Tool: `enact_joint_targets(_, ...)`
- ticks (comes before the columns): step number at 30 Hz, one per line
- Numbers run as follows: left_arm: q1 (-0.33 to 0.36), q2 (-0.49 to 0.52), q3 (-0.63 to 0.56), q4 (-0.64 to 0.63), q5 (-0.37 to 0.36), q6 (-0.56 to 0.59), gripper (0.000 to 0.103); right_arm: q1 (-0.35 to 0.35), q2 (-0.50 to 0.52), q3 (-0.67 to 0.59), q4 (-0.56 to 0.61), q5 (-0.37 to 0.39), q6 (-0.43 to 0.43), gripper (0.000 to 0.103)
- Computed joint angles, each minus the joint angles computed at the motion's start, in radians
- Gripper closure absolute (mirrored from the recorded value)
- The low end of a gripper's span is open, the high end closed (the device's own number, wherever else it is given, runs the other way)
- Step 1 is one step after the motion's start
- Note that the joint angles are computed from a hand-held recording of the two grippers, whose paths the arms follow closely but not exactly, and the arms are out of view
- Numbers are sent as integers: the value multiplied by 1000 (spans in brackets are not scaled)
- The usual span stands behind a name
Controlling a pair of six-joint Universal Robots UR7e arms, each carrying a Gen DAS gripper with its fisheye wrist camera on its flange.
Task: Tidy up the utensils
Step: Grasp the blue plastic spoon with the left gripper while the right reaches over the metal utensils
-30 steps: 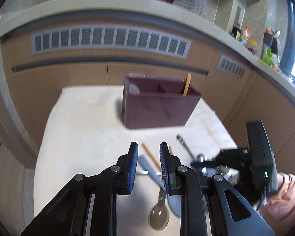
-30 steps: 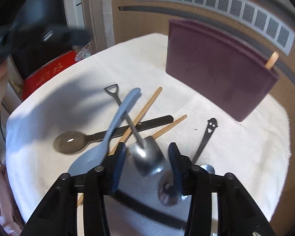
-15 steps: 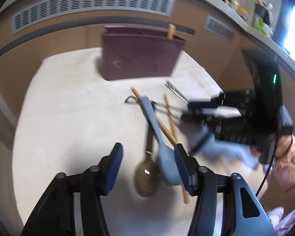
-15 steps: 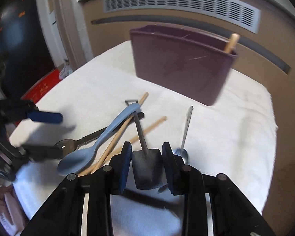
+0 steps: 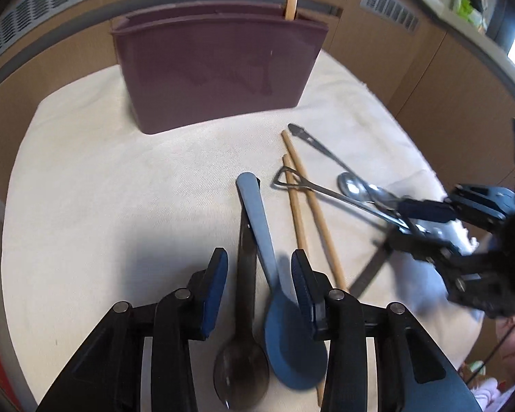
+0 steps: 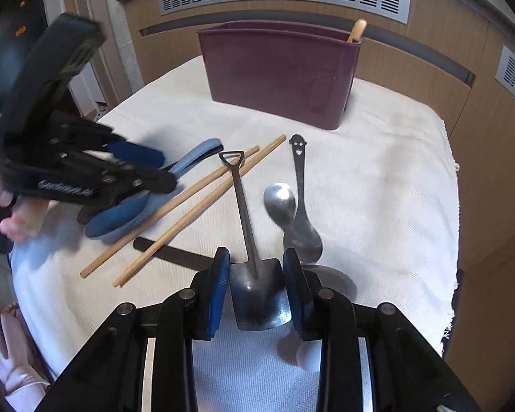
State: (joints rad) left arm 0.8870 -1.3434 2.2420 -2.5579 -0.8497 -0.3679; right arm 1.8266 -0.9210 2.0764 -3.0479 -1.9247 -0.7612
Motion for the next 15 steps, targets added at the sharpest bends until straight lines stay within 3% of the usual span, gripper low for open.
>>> enact_joint_targets(2,13,33,-33,26,1,12,66,-2,-6,5,11,9,-6,73)
enact_joint_targets(4,2,64,-44,19,50,45,87,-6,-16,8,22,35,-6,72)
enact_joint_targets(5,0,68,-45,18,58,51,90,-6,-18,9,17,43,-7,72)
enact_joint_targets(9,-7,41,-22,-26,47,65,90,9,8,-13,3,46,-37,72)
enact_joint_targets(15,-36,-21,42,-134,59,89,90,21,95,-128,81,88,-28,72)
